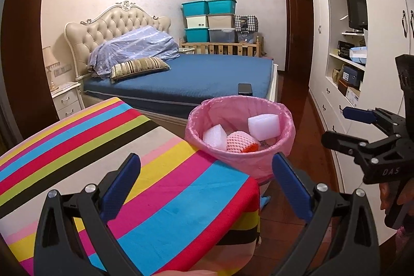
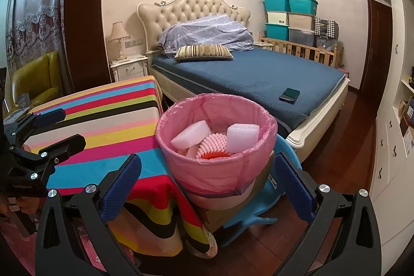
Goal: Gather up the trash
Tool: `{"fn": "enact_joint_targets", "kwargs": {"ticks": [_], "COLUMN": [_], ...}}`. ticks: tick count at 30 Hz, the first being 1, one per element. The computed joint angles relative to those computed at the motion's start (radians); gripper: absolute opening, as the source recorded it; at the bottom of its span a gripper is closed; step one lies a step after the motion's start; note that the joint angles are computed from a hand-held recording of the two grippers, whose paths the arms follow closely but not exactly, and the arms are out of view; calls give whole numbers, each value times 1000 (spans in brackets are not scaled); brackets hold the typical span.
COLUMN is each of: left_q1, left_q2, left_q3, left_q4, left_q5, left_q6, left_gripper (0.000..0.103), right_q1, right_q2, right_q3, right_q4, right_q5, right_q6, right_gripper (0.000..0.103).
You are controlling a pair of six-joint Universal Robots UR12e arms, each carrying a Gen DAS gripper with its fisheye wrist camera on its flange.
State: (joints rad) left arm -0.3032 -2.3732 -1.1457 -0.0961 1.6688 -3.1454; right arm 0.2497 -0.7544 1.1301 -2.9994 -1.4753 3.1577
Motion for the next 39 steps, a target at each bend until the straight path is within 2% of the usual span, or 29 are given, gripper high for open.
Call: {"fn": "enact_joint_targets", "kwargs": {"ticks": [39], "left_q1": [-1], "left_q2": [-3], "left_q3": [1], "left_q4": [-11], "left_q5": [3], "left_q6": [-10], "left_gripper": [98], "right_q1": [5], "right_q2": [12], "right_q3": [-15], "right_q4": [6], "right_q5": [15], "right_q6": [16], "right_gripper": [96]}}
